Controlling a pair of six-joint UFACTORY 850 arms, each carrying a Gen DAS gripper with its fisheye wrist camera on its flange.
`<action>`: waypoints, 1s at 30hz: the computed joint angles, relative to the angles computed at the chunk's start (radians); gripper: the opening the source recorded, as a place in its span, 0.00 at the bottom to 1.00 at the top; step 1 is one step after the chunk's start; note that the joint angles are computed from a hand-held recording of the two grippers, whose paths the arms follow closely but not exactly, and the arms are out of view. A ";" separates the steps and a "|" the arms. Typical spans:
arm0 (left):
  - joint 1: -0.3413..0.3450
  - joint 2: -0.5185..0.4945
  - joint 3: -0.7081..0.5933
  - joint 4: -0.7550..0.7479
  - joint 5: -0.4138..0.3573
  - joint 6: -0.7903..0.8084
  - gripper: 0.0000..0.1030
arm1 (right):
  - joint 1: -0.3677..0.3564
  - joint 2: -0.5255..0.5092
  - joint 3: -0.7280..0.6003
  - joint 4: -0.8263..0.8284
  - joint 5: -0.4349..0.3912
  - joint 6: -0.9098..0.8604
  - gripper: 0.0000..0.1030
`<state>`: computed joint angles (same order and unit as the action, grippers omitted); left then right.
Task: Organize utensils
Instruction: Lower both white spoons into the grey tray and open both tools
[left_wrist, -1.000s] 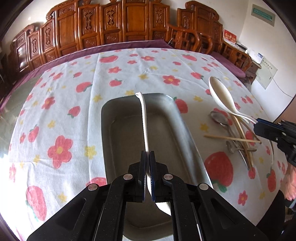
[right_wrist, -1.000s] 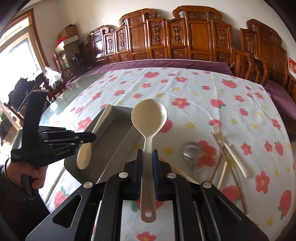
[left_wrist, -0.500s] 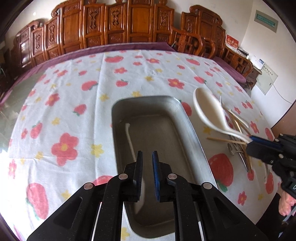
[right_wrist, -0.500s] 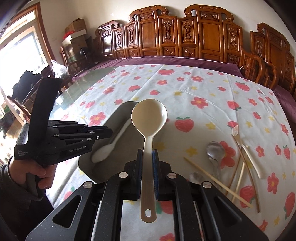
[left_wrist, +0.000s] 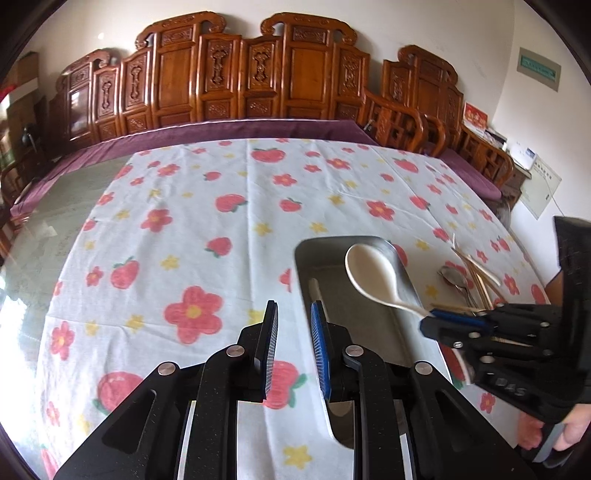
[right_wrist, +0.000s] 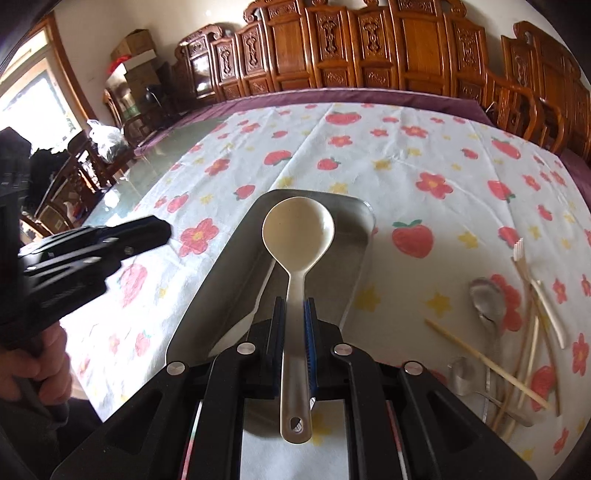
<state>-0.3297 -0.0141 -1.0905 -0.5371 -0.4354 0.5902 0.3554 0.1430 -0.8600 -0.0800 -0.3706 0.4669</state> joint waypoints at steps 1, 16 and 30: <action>0.005 0.002 0.000 -0.009 -0.001 0.006 0.17 | 0.007 -0.020 -0.014 -0.029 -0.007 0.031 0.12; 0.030 0.012 0.006 -0.060 -0.006 0.050 0.17 | 0.020 -0.129 -0.071 -0.029 0.008 0.089 0.13; -0.035 0.042 0.034 -0.095 0.003 0.095 0.30 | -0.087 0.156 0.095 0.013 0.062 -0.069 0.13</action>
<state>-0.3645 0.0278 -1.0562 -0.6319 -0.4321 0.6848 0.2687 0.2991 -0.7652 -0.0667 -0.3090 0.3984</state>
